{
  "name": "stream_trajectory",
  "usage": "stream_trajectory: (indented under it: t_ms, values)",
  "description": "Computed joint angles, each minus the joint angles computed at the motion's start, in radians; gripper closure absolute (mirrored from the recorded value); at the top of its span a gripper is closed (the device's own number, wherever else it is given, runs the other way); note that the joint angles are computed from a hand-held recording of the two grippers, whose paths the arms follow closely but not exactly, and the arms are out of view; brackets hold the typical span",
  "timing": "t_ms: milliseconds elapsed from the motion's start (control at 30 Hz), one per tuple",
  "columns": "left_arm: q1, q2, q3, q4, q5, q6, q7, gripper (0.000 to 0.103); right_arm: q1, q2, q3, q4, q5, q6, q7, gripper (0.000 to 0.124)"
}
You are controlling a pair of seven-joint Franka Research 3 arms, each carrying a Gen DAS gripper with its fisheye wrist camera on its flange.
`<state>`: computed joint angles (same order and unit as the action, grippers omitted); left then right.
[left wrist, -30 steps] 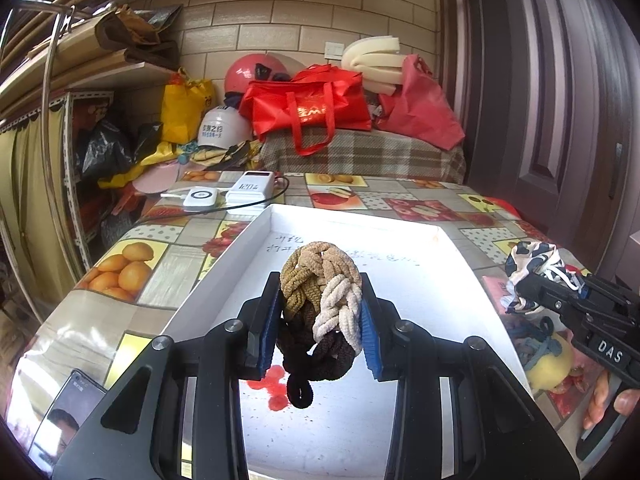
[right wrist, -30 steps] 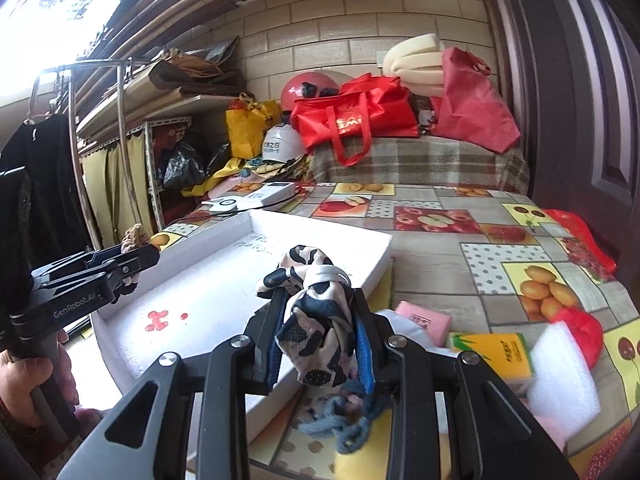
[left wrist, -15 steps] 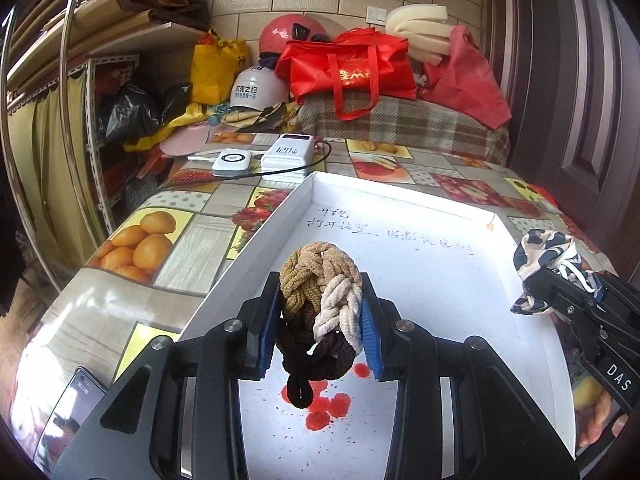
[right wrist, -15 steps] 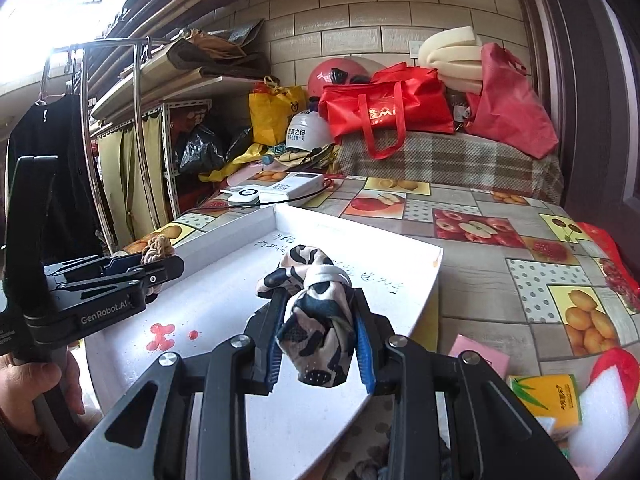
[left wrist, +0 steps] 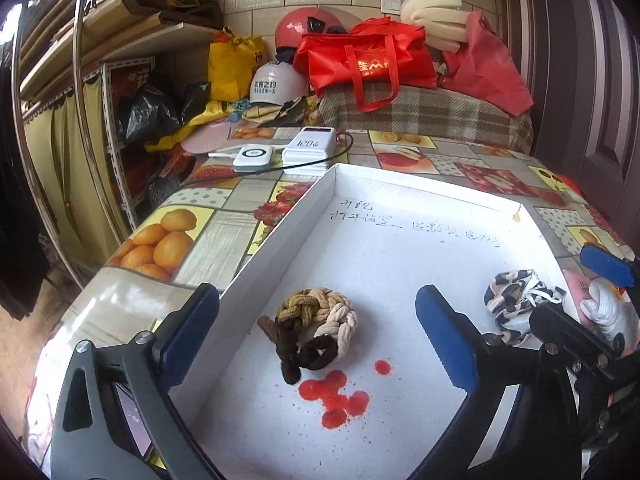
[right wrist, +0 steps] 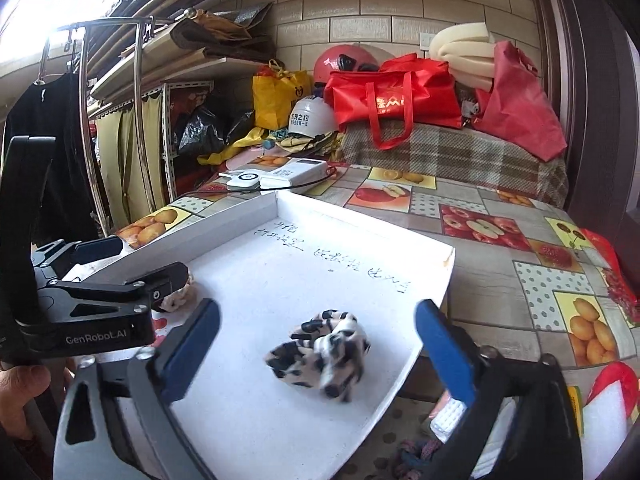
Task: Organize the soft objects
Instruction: 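Open the right tool to drop the scrunchie in the box while the left releases the rope, then grasp the white foam block with the left tool while the right grasps the yellow sponge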
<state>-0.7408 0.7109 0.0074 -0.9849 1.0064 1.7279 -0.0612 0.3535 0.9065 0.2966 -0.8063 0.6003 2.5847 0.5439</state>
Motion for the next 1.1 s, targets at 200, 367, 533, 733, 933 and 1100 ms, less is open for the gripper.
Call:
stream_trajectory:
  t_ms: [200,367,533,733,933,1100]
  values:
    - [-0.012,-0.021,0.007,-0.033,0.024,-0.006,-0.038,0.003,-0.028,-0.054,0.050,-0.106,0.063,0.095,-0.107,0.021]
    - [-0.029,-0.100,0.003,-0.168,0.126,0.028,-0.165,0.003,-0.080,-0.070,0.115,-0.143,0.173,0.149,-0.168,0.021]
    - [-0.041,-0.120,-0.022,-0.207,0.234,0.012,-0.207,0.003,-0.143,-0.143,0.153,-0.259,0.287,0.164,-0.274,0.021]
    - [-0.018,-0.166,-0.054,-0.280,0.283,0.179,-0.161,0.003,-0.200,-0.240,0.139,-0.390,0.428,0.138,-0.370,0.021]
    - [0.090,-0.220,-0.141,-0.377,0.257,0.679,0.113,0.003,-0.248,-0.279,0.084,-0.414,0.535,0.090,-0.295,0.021]
    - [0.085,-0.104,-0.212,-0.210,0.009,0.663,0.575,0.003,-0.318,-0.368,0.071,-0.529,0.702,0.092,-0.414,0.021]
